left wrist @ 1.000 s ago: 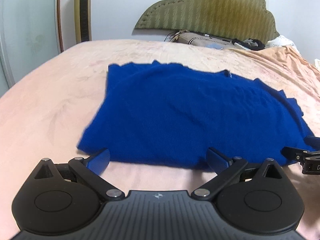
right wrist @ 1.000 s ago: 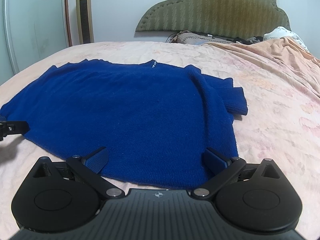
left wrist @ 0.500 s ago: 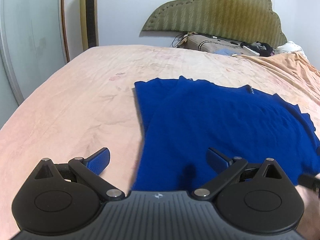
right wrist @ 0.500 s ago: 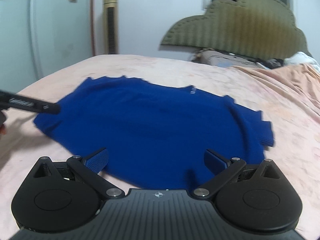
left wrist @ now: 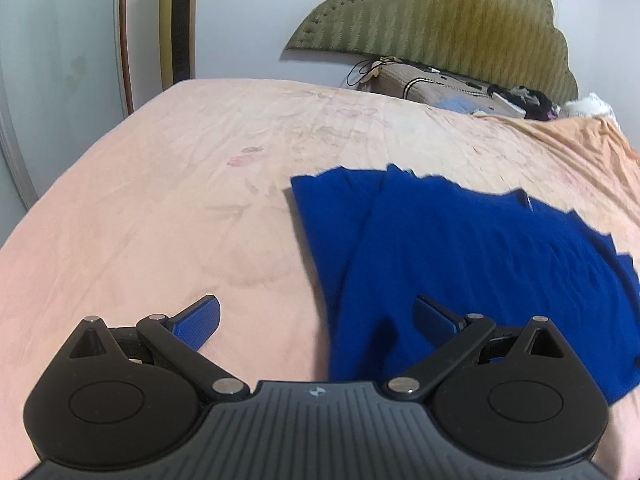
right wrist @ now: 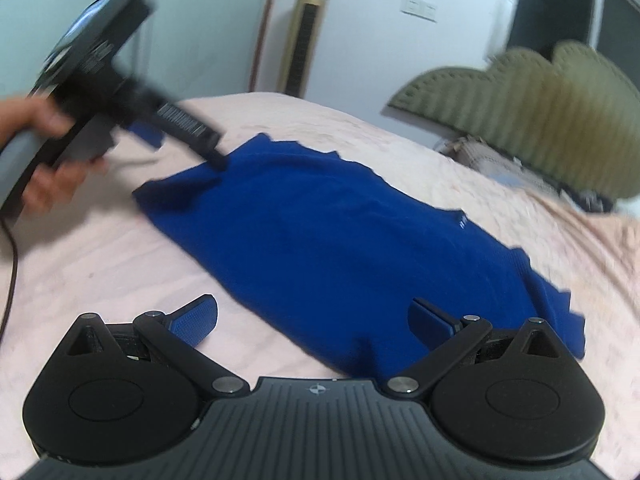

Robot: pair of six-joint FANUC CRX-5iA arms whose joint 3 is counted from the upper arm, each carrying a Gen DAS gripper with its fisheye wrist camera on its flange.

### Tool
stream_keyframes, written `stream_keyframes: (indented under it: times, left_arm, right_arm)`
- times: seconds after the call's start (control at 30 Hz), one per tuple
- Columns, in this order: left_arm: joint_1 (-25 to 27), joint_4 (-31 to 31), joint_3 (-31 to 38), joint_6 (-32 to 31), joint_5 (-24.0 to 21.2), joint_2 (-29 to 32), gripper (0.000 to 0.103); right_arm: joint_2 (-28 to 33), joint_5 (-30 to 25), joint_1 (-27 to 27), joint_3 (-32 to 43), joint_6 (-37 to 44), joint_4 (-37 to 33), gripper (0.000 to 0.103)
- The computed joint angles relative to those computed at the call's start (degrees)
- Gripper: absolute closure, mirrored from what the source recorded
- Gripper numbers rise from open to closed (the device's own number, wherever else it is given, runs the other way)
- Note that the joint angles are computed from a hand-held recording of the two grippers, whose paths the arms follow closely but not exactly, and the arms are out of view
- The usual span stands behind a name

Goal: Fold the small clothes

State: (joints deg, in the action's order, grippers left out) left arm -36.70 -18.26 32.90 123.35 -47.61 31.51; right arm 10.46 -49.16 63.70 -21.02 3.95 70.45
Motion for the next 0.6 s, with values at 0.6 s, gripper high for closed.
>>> stream_keyframes:
  times: [0.6]
  left_arm:
    - [9.61, 41.7, 8.43, -25.9, 3.53, 14.44, 0.0]
  right_arm:
    - [17.54, -6.27, -1.03, 15.7, 11.4, 8.27, 0.001]
